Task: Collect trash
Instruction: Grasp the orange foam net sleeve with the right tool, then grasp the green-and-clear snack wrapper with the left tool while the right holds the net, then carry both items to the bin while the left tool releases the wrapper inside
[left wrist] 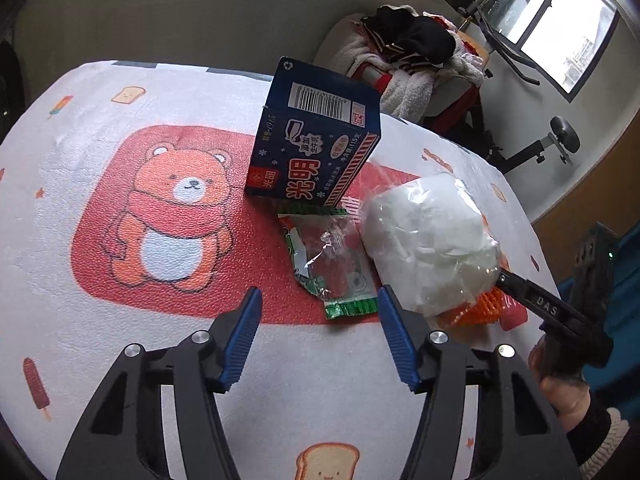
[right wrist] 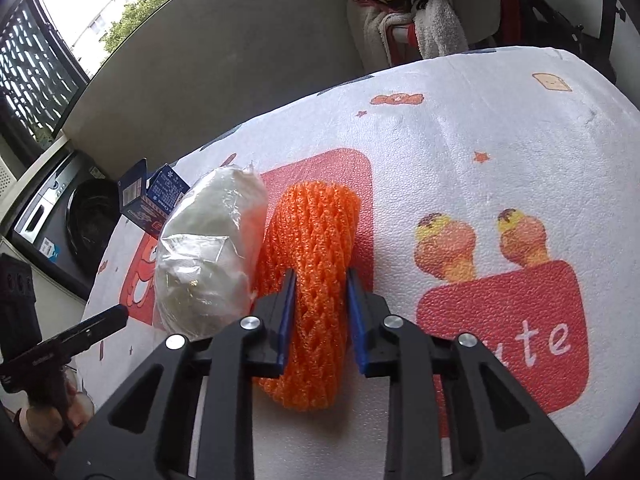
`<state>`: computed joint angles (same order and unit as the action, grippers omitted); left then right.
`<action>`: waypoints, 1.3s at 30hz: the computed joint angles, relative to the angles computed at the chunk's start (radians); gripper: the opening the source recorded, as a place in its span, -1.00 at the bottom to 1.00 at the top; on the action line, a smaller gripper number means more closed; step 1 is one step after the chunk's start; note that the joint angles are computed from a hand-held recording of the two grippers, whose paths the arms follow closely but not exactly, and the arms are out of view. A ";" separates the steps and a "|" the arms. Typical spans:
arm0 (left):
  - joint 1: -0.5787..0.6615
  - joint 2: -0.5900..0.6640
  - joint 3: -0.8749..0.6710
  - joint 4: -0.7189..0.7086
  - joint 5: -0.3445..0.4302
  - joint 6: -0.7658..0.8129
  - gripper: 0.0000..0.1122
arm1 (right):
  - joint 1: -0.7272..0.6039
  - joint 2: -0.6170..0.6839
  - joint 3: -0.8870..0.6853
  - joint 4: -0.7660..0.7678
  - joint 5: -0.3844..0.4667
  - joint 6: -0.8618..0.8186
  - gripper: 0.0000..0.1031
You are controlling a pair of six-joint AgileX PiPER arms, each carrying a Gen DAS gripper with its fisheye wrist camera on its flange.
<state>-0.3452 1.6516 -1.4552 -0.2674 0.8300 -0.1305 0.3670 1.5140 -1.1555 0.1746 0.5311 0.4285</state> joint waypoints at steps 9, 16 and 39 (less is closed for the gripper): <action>-0.063 0.199 -0.226 0.171 0.070 -0.136 -0.01 | -0.023 0.010 0.001 0.066 -0.002 -0.062 -0.48; -0.149 0.256 -0.304 0.410 0.139 -0.266 -0.17 | -0.024 0.008 0.001 0.068 -0.001 -0.067 -0.48; -0.121 -0.336 0.228 0.346 0.069 -0.119 -0.83 | 0.340 -0.241 0.007 -0.640 0.285 0.526 -0.52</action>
